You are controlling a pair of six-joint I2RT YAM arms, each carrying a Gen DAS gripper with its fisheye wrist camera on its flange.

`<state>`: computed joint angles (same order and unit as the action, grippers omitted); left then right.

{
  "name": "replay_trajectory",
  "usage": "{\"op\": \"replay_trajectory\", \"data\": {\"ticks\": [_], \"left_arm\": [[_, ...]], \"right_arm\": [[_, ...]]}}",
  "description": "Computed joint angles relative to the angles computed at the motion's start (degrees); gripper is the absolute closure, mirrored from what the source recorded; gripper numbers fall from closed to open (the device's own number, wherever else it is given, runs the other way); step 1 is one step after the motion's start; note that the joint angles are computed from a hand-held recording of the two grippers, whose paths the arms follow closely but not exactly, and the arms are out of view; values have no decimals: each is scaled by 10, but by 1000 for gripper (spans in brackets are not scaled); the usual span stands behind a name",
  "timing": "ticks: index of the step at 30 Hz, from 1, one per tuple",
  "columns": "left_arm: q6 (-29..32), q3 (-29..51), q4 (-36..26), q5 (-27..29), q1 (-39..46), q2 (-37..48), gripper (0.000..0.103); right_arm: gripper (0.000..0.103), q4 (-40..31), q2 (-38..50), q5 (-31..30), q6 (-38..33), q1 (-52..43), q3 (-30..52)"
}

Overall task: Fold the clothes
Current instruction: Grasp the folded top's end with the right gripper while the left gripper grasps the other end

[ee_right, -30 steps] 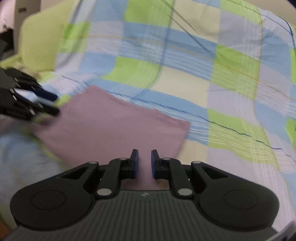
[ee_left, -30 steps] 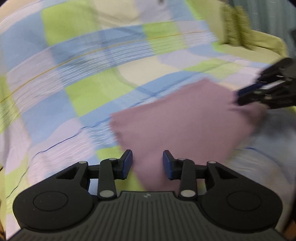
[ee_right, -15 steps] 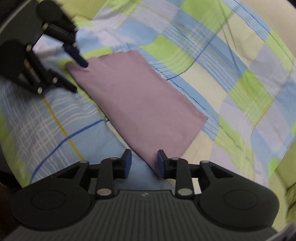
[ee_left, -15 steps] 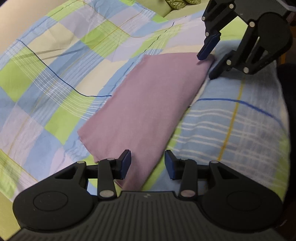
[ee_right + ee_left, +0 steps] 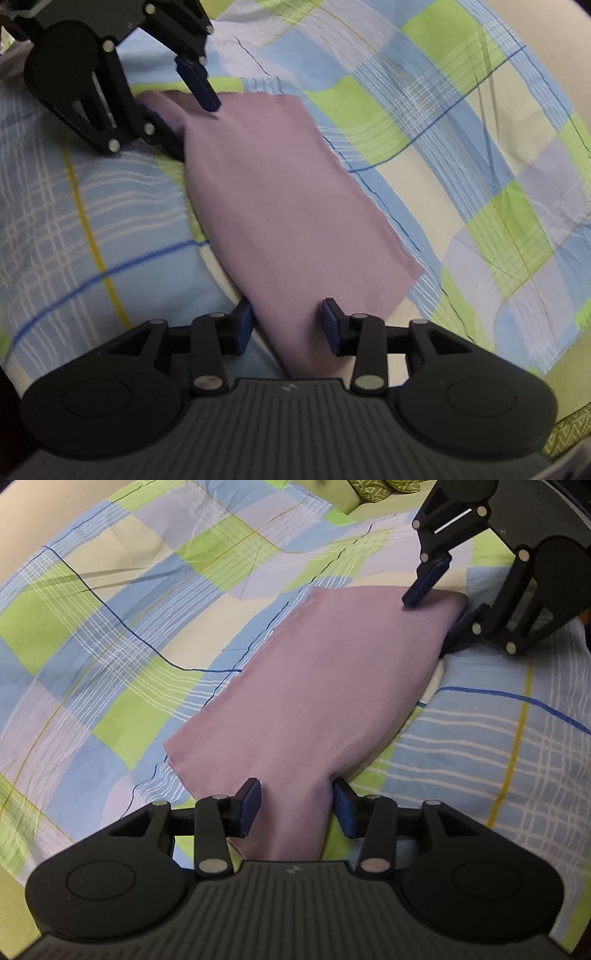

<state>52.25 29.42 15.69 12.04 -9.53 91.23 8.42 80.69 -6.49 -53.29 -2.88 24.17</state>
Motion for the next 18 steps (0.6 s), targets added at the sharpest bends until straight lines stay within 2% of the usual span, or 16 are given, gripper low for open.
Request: {"op": "replay_trajectory", "data": {"ticks": [7,13,17,18], "left_arm": [[9,0,23,2,0,11,50],[9,5,48,10,-1,28,51],[72,-24,73,17,1,16,55],[82,-27,72,19,1,13,59]], "right_arm": [[66,29,8,11,-6,10,-9],[66,59,18,-10,-11,-1,-16],[66,81,0,13,-51,10,-40],[66,87,-4,19,-63,13,-46]]}}
